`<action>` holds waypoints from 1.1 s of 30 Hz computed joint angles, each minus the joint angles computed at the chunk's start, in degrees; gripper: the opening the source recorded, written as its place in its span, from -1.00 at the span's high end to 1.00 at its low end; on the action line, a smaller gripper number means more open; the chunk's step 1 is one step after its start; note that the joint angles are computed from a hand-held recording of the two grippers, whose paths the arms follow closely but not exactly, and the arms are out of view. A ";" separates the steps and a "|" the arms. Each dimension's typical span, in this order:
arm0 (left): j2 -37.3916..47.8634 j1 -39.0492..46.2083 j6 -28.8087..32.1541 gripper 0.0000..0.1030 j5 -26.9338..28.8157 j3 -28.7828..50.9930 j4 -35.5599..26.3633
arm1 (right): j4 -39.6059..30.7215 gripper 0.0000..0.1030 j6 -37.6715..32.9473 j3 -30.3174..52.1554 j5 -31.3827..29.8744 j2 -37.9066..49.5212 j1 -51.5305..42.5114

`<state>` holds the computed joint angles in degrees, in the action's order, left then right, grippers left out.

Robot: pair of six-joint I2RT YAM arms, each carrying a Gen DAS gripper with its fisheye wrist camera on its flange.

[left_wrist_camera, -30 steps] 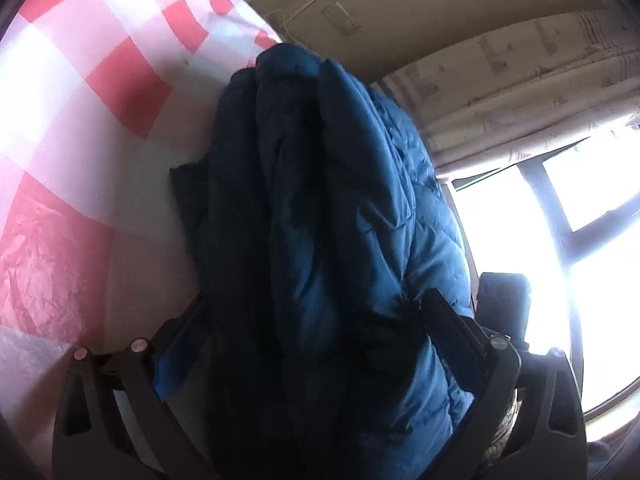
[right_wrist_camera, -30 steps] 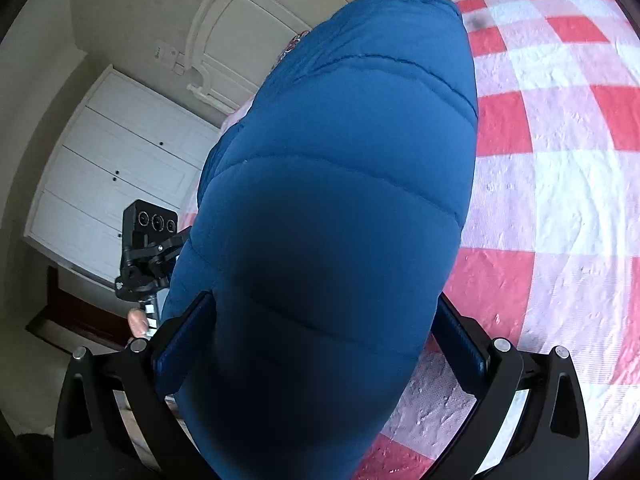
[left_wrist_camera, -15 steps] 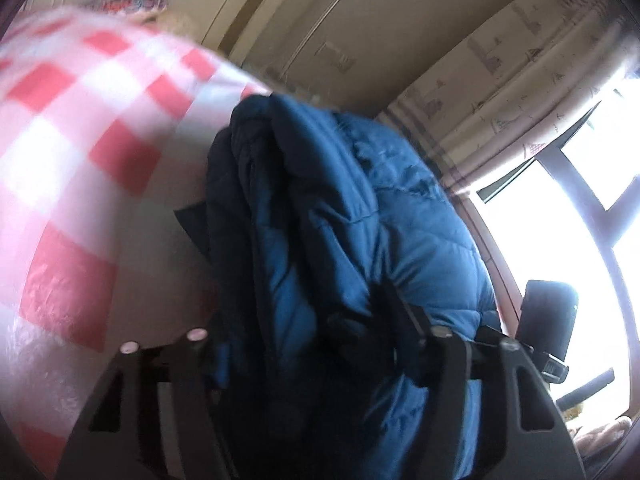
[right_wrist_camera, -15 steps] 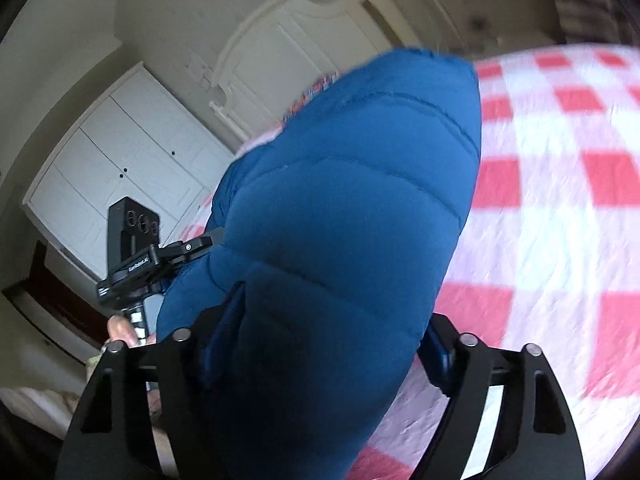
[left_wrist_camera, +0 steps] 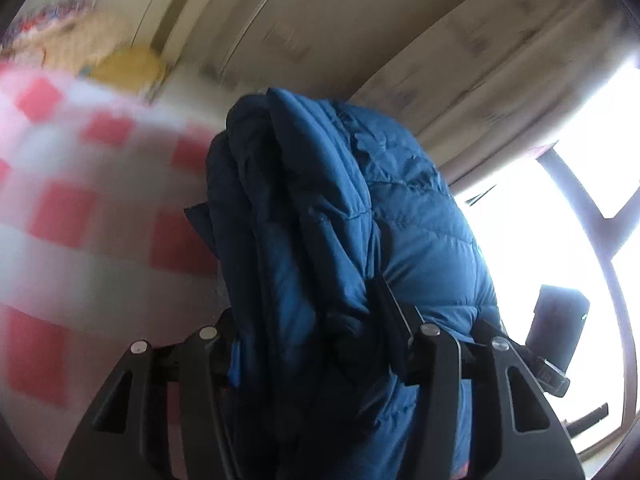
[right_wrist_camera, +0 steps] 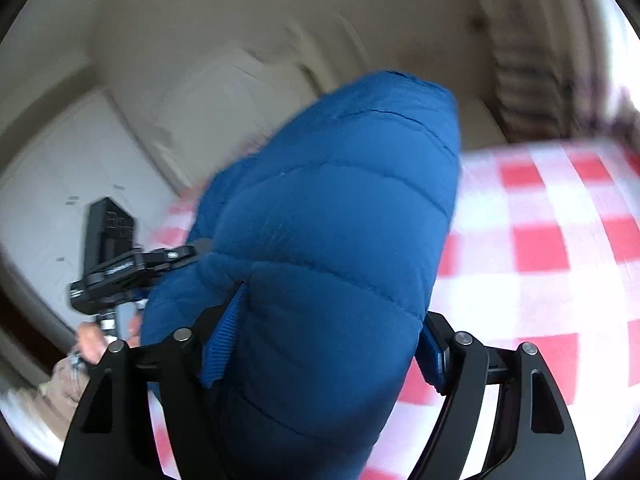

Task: Fold large clothes
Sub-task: 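Lower the folded jacket onto the bedspread and open both tools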

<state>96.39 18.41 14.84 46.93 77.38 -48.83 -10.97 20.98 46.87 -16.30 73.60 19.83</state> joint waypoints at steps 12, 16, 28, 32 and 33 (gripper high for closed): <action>-7.56 -3.48 -6.23 -0.50 -6.52 -10.51 13.74 | -1.00 -0.67 1.85 -0.36 43.08 -6.99 25.10; -10.15 -3.36 -4.68 -0.73 -11.63 -11.80 15.33 | -6.53 -0.78 0.55 6.20 48.94 7.58 31.22; -37.05 -5.02 -1.02 -0.95 -37.69 -21.13 20.93 | -11.82 -0.80 6.48 5.24 60.55 -6.51 39.89; -46.79 -2.14 -1.53 -0.96 -36.57 -18.17 18.69 | -15.58 -0.91 7.63 6.83 74.72 -13.98 49.19; -48.25 -1.78 -2.06 -0.96 -35.72 -17.21 18.05 | -16.57 -0.91 7.24 7.78 77.85 -14.95 51.23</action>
<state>48.14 16.64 12.77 11.22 60.17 -30.79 -27.54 28.22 54.64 61.55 58.65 71.06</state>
